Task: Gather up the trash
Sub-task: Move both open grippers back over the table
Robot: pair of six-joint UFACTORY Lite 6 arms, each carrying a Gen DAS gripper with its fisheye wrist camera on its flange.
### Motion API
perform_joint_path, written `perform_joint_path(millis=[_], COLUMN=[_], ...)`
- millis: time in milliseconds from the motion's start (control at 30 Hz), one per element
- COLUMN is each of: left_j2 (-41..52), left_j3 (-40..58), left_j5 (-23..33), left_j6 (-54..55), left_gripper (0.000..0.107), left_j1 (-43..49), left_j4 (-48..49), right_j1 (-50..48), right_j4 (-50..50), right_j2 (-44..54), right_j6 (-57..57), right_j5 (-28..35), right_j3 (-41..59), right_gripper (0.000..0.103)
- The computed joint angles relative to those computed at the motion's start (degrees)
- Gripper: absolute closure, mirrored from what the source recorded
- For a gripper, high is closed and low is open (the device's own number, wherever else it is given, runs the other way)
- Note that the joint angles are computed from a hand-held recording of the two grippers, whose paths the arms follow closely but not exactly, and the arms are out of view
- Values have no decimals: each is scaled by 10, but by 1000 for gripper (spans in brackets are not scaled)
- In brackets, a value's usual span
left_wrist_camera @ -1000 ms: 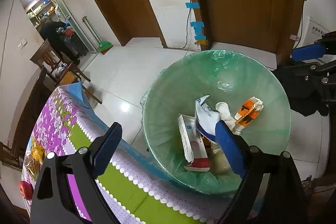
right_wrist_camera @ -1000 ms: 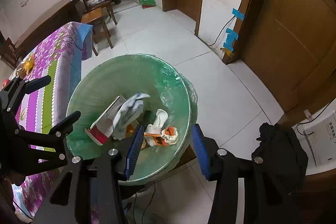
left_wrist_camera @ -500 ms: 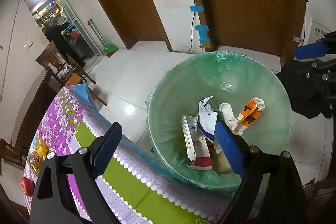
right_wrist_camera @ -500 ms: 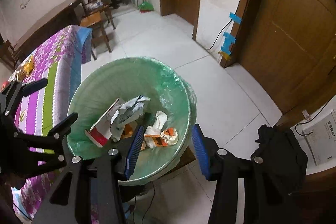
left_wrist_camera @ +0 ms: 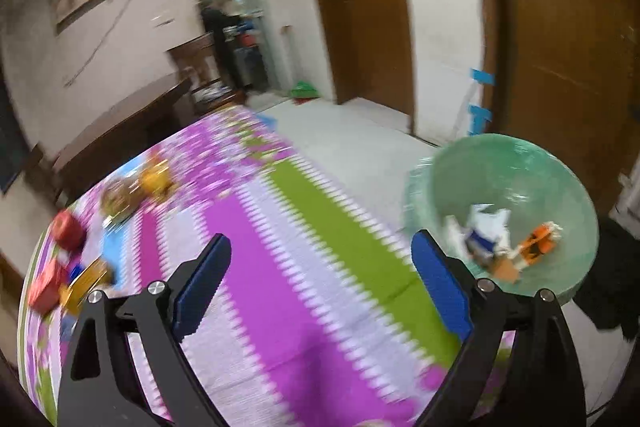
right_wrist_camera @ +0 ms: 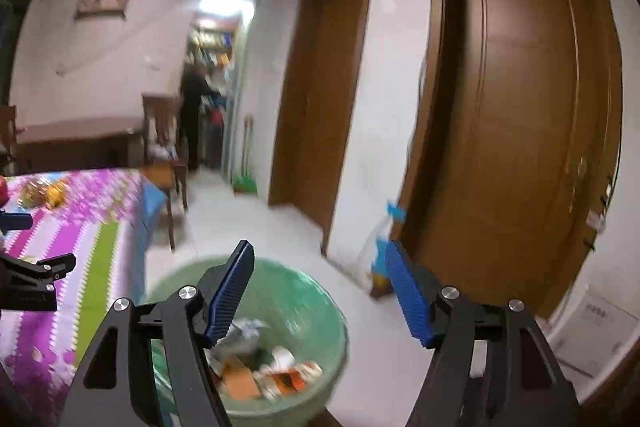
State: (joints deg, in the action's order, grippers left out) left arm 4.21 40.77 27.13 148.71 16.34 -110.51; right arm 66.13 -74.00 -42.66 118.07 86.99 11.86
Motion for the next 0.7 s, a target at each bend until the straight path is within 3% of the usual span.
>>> perform_joint_path(millis=[100,167,400,500,700], left_j2=[23,42,149,222,397], left_j3=[39,72,232,338,595], left_j5=[32,64,156,197,261], left_j6=[-102,-150,-242,-304,-430], left_gripper=[19,19,19,19,19], left_j1=[84,145,307,360,412], left_j4=[132,208,392,457,572], right_j1=[61,84,89,65,-19], right_j4=[-12,-23,-99,-129,-191], right_j2=[117,187,397,463,578], right_j6=[70,91,80,58,28], right_j5=[37,46,-13,-86,-335], right_j3=[46,92,281,359,526], right_gripper=[33,26,11,9,9])
